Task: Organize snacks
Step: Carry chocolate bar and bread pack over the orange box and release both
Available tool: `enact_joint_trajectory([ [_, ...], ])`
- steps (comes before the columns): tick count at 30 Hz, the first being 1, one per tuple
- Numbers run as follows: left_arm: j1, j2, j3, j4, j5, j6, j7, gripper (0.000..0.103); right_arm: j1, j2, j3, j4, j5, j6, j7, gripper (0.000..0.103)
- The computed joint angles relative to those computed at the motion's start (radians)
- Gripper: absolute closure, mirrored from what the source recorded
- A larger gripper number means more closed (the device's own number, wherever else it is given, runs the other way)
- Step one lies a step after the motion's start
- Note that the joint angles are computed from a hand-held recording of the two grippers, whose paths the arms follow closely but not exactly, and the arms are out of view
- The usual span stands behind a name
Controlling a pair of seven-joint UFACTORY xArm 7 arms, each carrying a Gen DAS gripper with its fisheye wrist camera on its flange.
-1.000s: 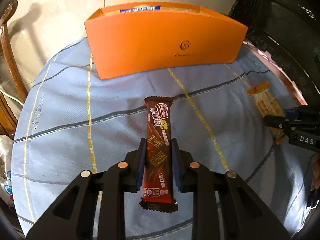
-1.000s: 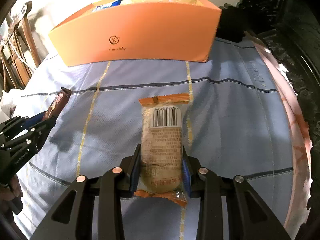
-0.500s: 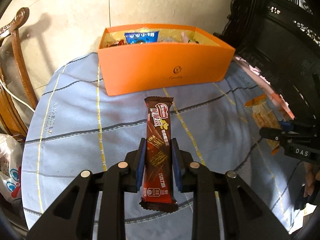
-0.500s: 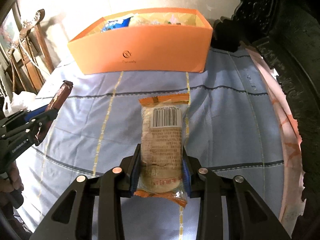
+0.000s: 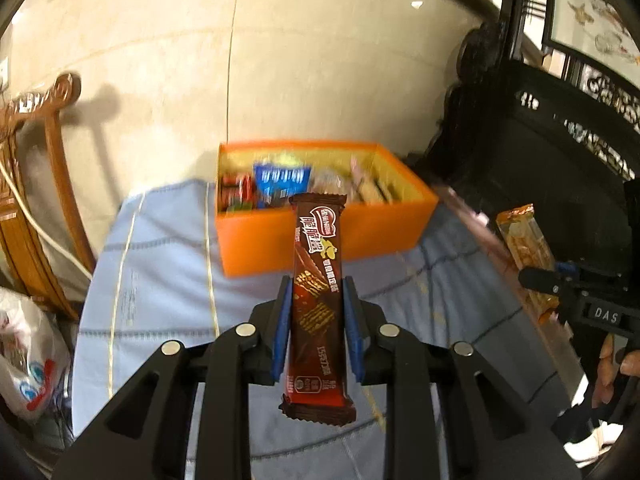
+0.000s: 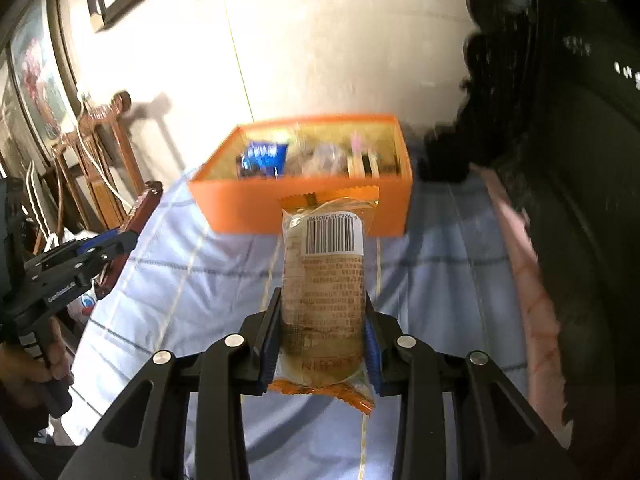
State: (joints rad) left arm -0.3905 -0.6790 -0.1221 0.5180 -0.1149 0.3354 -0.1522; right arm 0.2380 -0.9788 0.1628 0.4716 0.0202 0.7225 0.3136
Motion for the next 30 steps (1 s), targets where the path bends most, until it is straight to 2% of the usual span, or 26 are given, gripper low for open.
enact_joint_trajectory([
  [10, 0.064, 0.277, -0.031, 0.331, 0.045, 0.003, -0.013, 0.08, -0.085, 0.29, -0.017, 0.289, -0.044, -0.147, -0.025, 0.068],
  [17, 0.139, 0.495, -0.072, 0.571, 0.179, 0.014, -0.081, 0.08, -0.123, 0.507, -0.016, 0.48, -0.093, -0.194, -0.039, 0.068],
  [23, 0.136, 0.634, -0.059, 0.69, 0.284, 0.021, -0.136, 0.08, -0.142, 0.64, -0.023, 0.56, -0.134, -0.222, -0.027, 0.068],
  [30, 0.105, 0.762, -0.019, 0.785, 0.314, 0.021, -0.156, 0.08, -0.139, 0.745, -0.032, 0.611, -0.175, -0.247, -0.001, 0.068],
])
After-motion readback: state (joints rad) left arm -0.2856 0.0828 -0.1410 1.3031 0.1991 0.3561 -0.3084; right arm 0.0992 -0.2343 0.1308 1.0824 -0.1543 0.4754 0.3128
